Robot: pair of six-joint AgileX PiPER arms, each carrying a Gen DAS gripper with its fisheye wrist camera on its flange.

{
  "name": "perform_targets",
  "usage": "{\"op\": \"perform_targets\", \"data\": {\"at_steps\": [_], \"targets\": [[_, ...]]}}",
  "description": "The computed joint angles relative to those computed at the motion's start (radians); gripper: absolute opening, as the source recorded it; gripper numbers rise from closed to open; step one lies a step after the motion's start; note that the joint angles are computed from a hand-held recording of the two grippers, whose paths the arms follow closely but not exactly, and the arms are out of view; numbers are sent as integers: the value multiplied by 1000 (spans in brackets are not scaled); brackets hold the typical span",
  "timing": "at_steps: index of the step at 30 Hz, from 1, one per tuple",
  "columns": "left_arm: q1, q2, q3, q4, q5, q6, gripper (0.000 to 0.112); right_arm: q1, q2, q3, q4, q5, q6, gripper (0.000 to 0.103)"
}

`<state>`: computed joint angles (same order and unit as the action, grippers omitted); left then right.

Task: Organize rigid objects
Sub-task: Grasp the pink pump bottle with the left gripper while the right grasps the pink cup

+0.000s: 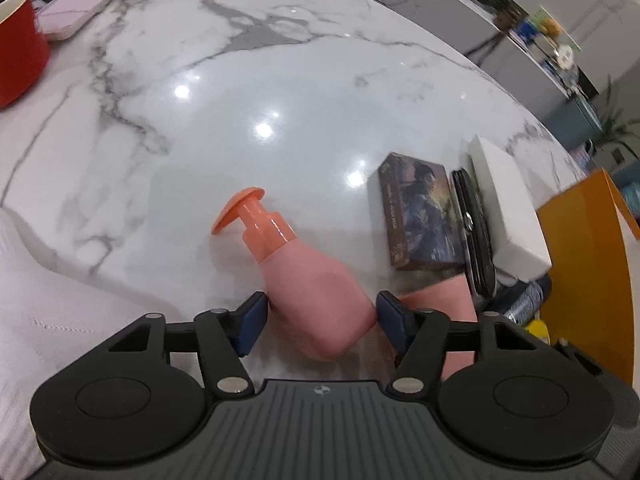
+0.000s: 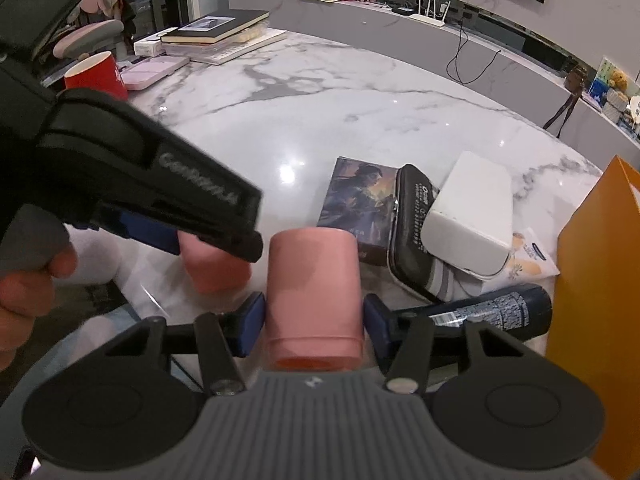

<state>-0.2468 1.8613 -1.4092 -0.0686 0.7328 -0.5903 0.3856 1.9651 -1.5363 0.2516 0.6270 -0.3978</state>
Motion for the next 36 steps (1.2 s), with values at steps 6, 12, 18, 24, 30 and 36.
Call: {"op": "perform_targets", "data": {"at_steps": [6,12,18,24,30,36], "targets": [[6,5,-60,19,151,94,72,-28,18,-21,76,60,-12,56],[-45,2,-43,177,109,-1,81,-44,11,-2,156,55,-48,61],[-31,31,-40,216,67,-121,82,-42,28,-16,189,34,-84,61],[-22,21,-6,199,21,-144,75,-40,42,-21,208,11,-99,60],[-2,7,-1,110,26,-51,55,-45,35,-10,210,4,-96,57],[-33,-25,39,194,17,-88,54,-56,-14,56,256,-44,-164,56]]}}
